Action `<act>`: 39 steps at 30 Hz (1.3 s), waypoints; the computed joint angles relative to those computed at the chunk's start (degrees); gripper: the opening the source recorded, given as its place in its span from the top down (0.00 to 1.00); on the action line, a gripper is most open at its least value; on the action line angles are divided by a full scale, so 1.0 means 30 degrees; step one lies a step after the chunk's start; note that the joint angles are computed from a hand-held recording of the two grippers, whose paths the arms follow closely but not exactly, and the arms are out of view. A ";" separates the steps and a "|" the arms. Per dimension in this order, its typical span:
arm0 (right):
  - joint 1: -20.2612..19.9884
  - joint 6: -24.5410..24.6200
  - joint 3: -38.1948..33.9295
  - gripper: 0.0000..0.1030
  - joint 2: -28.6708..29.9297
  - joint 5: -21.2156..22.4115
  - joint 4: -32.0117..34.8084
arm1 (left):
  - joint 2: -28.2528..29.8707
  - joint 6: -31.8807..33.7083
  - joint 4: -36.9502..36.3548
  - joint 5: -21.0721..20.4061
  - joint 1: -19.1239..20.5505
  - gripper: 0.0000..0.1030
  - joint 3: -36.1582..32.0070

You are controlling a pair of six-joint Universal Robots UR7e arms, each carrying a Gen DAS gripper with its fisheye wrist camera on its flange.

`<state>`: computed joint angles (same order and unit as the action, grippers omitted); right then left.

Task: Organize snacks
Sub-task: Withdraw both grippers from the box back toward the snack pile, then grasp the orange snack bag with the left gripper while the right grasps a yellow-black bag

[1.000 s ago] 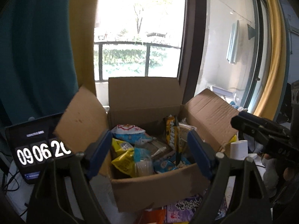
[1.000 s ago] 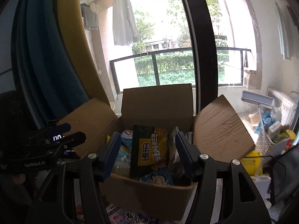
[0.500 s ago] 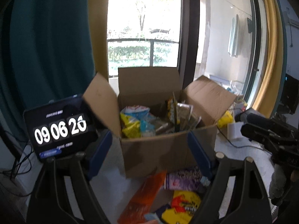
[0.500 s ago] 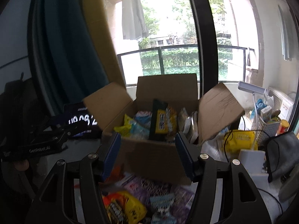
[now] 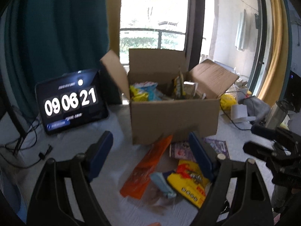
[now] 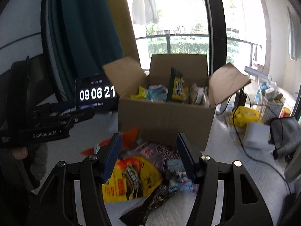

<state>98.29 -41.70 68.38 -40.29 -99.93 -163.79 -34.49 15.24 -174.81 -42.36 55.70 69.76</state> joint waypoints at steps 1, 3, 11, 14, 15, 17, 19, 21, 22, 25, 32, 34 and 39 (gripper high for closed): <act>-0.0036 0.0002 0.0233 0.38 -0.0077 -0.0017 0.0074 | -0.0099 -0.0115 -0.0084 0.0049 0.0038 0.19 0.0236; -0.0080 -0.0083 0.0663 0.38 -0.0127 -0.0197 0.0207 | -0.0345 -0.0508 -0.0118 0.0269 0.0157 0.19 0.0805; -0.0160 -0.0155 0.1651 0.38 0.0106 -0.0714 0.0760 | -0.1169 -0.2284 0.0653 0.0595 0.0814 0.19 0.2629; -0.0071 -0.0443 0.1720 0.38 0.0420 -0.1173 0.1026 | -0.1423 -0.2777 0.1002 0.0810 0.1087 0.19 0.3155; -0.0037 -0.0564 0.1732 0.38 0.0535 -0.1305 0.1131 | -0.1553 -0.2923 0.1053 0.0807 0.1175 0.19 0.3384; 0.0022 -0.0788 0.1761 0.38 0.0709 -0.1435 0.1342 | -0.1790 -0.3164 0.1150 0.0705 0.1321 0.19 0.3749; 0.0122 -0.1288 0.1789 0.38 0.0909 -0.1689 0.1367 | -0.1970 -0.3260 0.1115 0.0662 0.1409 0.19 0.4064; 0.0267 -0.2005 0.1695 0.38 0.1280 -0.2276 0.1157 | -0.2007 -0.3089 0.1055 0.0611 0.1468 0.19 0.4158; 0.0365 -0.2484 0.1550 0.38 0.1605 -0.2846 0.0807 | -0.2019 -0.3103 0.1135 0.0598 0.1492 0.19 0.4174; 0.0616 -0.4092 0.1016 0.38 0.2676 -0.4822 -0.0739 | -0.2133 -0.2881 0.1110 0.0190 0.1442 0.19 0.4326; 0.0352 -0.4616 0.0477 0.65 0.3019 -0.5112 -0.1443 | -0.2237 -0.1813 0.1191 -0.1220 0.1157 0.19 0.4341; 0.0189 -0.4192 0.0418 0.69 0.2725 -0.4670 -0.1497 | -0.2015 -0.1605 0.1994 -0.1139 0.1220 0.19 0.3981; -0.0037 -0.3250 0.0028 0.81 0.2158 -0.3797 -0.1302 | -0.1145 -0.1419 0.4152 -0.0416 0.1545 0.19 0.2694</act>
<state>98.18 -51.45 68.47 -33.82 -111.32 -167.69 -37.93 10.98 -162.35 -43.61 60.34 77.84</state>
